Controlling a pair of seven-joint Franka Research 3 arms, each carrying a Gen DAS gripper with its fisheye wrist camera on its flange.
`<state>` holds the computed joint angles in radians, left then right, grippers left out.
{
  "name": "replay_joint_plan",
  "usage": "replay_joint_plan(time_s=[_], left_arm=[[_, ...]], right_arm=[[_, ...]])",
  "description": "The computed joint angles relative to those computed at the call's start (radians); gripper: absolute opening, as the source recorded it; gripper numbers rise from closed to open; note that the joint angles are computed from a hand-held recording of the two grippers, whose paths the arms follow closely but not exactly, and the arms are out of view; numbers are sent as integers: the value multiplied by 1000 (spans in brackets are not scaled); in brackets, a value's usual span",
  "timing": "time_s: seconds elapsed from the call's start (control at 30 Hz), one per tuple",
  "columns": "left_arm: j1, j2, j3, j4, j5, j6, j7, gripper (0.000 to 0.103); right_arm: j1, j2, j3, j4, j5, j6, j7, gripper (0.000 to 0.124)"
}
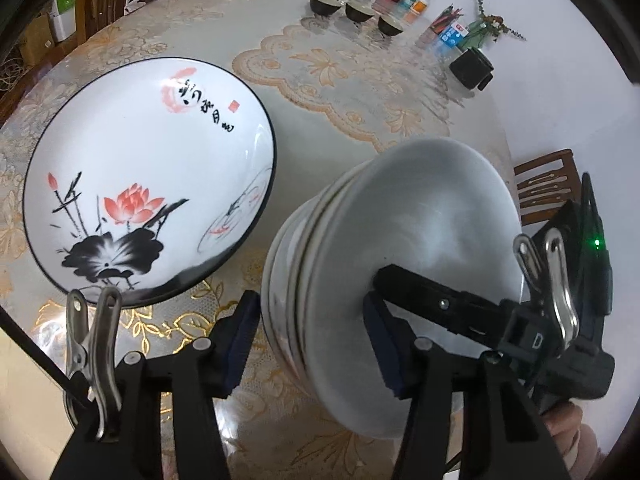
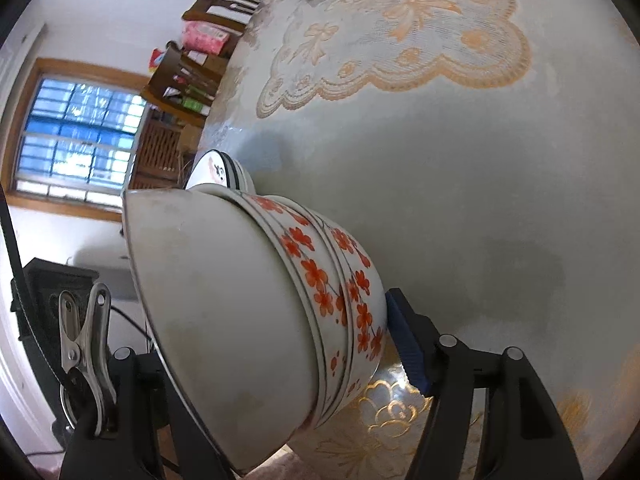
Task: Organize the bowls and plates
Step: 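Lift the bowl stack with the right gripper and carry it over the lotus plate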
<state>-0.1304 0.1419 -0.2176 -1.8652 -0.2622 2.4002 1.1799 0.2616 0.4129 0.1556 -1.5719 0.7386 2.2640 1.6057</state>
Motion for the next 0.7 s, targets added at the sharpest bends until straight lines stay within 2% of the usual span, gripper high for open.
replay_joint_plan(time_s=[0.23, 0.43, 0.7], left_arm=[[1, -9, 5, 21, 21, -61, -1, 54], [5, -30, 9, 13, 17, -53, 27, 53], [8, -55, 20, 21, 26, -43, 44, 53]], right_arm=[[18, -23, -8, -21, -12, 10, 110, 68], [23, -66, -6, -60, -11, 41, 107, 68], [36, -77, -6, -37, -19, 63, 109, 68]])
